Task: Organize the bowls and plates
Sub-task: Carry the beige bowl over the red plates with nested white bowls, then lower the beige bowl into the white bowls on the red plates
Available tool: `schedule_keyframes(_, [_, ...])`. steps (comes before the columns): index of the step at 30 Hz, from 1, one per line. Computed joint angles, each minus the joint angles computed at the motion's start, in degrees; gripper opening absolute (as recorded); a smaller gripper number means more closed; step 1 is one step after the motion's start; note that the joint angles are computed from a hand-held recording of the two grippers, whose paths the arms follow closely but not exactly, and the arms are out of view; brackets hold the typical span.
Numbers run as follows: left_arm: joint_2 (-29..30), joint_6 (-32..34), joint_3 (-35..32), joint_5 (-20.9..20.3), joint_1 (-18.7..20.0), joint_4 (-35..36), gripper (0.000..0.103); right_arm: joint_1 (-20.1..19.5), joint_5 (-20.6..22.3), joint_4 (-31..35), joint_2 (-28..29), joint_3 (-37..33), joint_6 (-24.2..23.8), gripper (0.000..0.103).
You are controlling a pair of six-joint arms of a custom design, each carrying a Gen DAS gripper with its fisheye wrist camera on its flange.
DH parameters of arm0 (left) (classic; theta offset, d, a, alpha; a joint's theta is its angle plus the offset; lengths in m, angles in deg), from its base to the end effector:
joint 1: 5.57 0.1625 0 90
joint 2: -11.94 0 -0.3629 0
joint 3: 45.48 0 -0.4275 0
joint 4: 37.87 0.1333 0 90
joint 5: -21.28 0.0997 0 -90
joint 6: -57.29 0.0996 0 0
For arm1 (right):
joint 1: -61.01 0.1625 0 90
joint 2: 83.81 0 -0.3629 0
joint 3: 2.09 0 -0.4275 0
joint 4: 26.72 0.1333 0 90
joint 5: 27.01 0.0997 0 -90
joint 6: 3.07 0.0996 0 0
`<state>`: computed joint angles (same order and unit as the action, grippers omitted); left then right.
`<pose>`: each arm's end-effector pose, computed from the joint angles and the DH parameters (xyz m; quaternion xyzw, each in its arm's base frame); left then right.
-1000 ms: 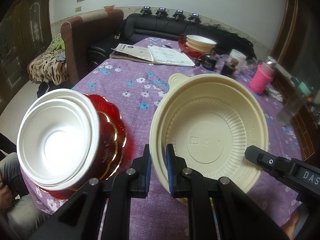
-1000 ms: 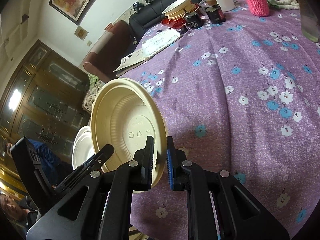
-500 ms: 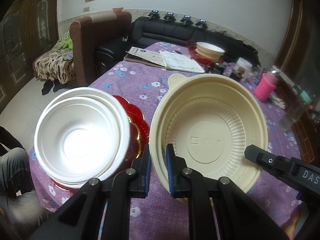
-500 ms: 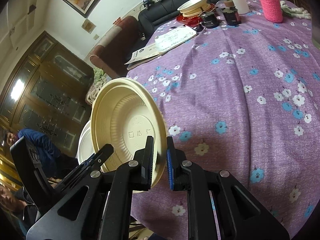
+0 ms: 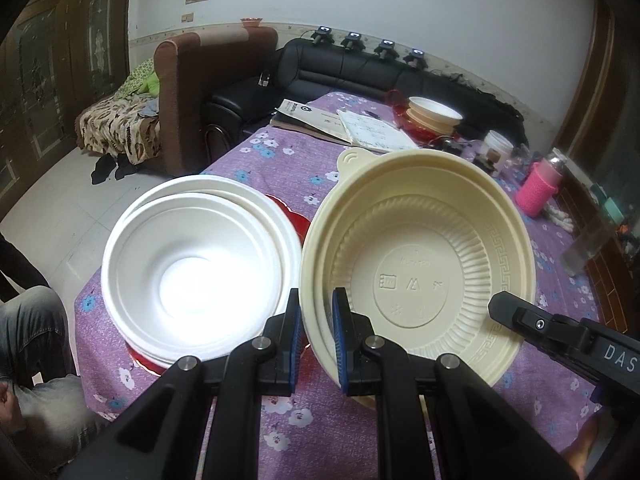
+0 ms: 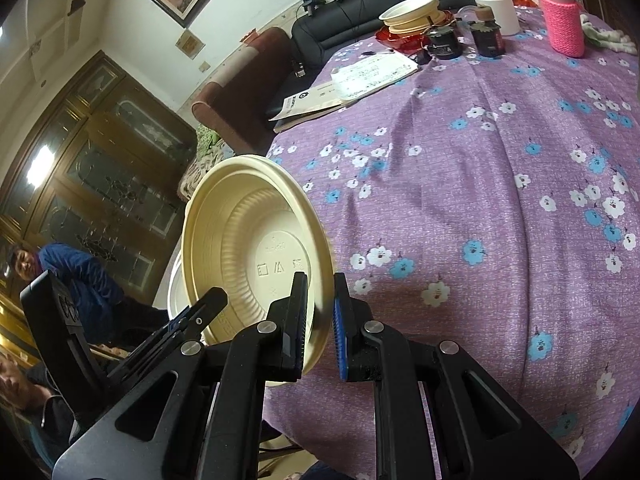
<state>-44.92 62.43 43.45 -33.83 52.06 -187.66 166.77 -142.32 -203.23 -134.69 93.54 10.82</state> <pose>-0.2071 -0.6820 0.2134 0.2298 0.9001 -0.2906 0.2291 0.2684 -0.6172 0.1423 -0.0632 -0.9128 0.3886 0.1089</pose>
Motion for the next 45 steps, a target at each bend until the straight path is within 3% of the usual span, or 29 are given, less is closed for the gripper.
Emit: schedule_keyframes(45, [-0.2, -3.6, -4.6, 4.0, 4.4, -1.2, 0.014, 3.8, 1.8, 9.1, 14.0, -18.5, -6.2, 0.012])
